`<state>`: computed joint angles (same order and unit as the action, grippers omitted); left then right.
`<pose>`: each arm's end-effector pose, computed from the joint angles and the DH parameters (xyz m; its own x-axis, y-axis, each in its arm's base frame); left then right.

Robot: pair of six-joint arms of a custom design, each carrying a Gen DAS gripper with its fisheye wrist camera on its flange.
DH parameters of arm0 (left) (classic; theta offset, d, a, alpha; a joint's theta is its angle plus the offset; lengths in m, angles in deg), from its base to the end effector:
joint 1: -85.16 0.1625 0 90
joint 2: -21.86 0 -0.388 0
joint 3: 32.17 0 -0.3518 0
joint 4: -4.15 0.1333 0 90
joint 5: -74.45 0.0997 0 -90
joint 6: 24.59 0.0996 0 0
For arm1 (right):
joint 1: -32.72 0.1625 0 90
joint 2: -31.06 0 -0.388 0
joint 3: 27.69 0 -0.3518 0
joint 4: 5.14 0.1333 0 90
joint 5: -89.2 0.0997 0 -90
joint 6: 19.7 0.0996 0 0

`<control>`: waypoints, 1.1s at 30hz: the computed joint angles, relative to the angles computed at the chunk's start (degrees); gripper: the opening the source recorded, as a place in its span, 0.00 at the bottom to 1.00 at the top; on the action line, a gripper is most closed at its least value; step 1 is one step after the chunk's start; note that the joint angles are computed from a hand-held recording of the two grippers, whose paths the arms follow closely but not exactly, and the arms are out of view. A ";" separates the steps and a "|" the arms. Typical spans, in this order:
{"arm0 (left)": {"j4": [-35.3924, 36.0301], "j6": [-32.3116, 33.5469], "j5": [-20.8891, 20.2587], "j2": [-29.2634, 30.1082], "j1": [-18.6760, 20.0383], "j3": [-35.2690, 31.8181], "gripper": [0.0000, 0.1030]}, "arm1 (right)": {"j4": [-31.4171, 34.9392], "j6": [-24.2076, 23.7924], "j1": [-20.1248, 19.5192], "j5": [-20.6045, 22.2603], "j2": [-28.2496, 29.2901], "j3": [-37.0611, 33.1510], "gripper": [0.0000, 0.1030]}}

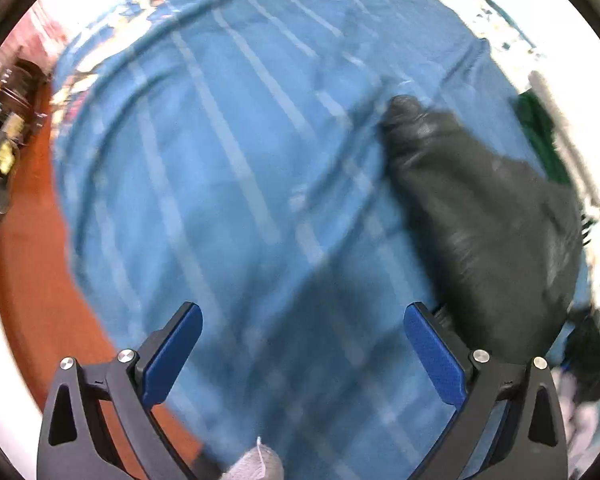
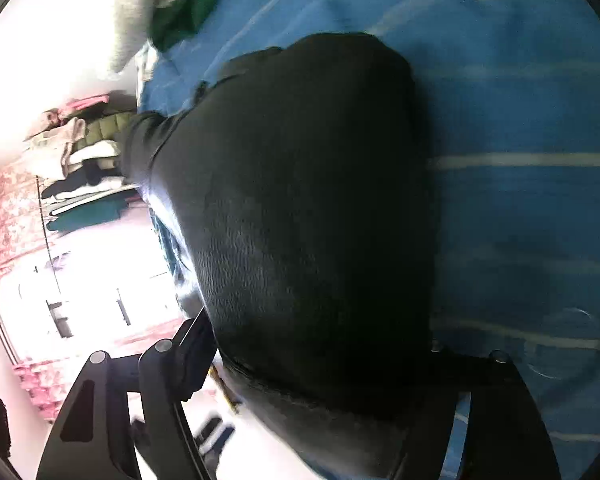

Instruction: Fold large clothes

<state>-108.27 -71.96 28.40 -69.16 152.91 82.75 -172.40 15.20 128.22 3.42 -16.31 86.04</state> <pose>0.0311 -0.4585 0.3337 -0.7252 -0.4849 -0.4889 -0.2289 0.8394 -0.4930 0.1899 -0.5047 0.0470 -0.8669 0.4695 -0.1675 0.4900 0.8643 -0.1137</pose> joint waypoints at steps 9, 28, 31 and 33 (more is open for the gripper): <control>-24.30 8.13 -15.81 19.51 10.62 -9.02 1.00 | 20.80 -0.95 4.34 -11.61 -3.84 -6.56 0.77; -34.76 3.93 -9.16 6.56 4.53 6.00 0.08 | 37.23 -18.50 10.83 -19.81 -0.14 -28.67 0.76; -34.10 5.79 -9.09 7.12 5.85 5.83 0.15 | 44.32 -20.71 11.56 -22.07 7.16 -37.53 0.53; -34.28 7.48 -9.68 7.73 6.87 5.74 0.17 | 48.71 -19.00 10.51 -24.63 12.16 -43.40 0.46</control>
<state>-142.55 -64.49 18.72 -61.43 159.78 88.49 -123.69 -3.80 138.73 -21.22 -4.15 42.64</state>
